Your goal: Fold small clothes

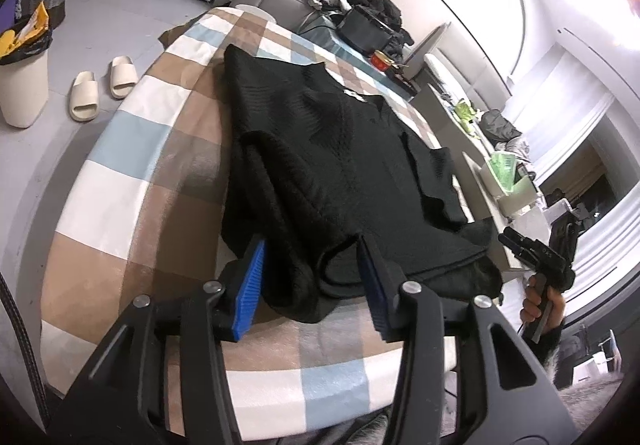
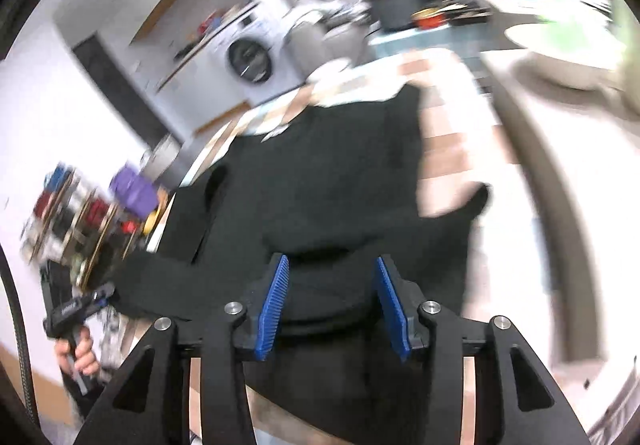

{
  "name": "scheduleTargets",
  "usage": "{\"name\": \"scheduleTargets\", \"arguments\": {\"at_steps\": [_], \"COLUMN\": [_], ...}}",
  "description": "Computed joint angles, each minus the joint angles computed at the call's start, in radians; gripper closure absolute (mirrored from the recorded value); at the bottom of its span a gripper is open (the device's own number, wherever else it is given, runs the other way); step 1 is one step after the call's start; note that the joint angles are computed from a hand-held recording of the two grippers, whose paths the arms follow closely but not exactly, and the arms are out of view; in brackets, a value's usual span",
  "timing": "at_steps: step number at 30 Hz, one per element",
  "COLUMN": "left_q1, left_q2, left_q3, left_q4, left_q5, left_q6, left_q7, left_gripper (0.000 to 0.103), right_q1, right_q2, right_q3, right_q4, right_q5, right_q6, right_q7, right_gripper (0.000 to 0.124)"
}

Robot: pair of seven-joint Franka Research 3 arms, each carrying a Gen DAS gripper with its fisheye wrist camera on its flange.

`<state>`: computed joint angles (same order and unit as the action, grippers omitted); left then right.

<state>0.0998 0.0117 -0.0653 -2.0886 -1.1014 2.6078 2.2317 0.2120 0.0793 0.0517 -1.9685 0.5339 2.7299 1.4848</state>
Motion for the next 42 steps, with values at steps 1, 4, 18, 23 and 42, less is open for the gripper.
{"name": "scheduleTargets", "arguments": {"at_steps": [1, 4, 18, 23, 42], "left_q1": [0.001, 0.001, -0.03, -0.057, 0.013], "left_q2": [-0.002, -0.013, -0.137, -0.141, 0.111], "left_q3": [0.001, 0.003, 0.046, 0.061, -0.036], "left_q4": [0.0, -0.005, -0.085, -0.081, 0.098], "left_q5": [-0.003, -0.012, -0.019, 0.008, 0.114], "left_q6": [-0.012, -0.033, -0.019, -0.045, 0.016], "left_q7": [0.001, 0.0, -0.003, -0.004, -0.154], "left_gripper": [0.061, 0.061, 0.055, 0.048, 0.07], "right_q1": [-0.005, -0.021, -0.028, -0.028, -0.029], "right_q2": [-0.014, -0.013, 0.062, 0.05, 0.07], "right_q3": [-0.006, -0.013, 0.006, 0.007, 0.012], "right_q4": [-0.021, -0.027, 0.035, 0.014, 0.026], "right_q5": [0.007, 0.07, 0.098, 0.117, 0.14], "right_q6": [0.014, -0.015, -0.069, -0.052, -0.056], "right_q7": [0.013, 0.037, 0.013, 0.0, 0.003], "right_gripper": [0.071, 0.071, 0.071, 0.071, 0.071]}}
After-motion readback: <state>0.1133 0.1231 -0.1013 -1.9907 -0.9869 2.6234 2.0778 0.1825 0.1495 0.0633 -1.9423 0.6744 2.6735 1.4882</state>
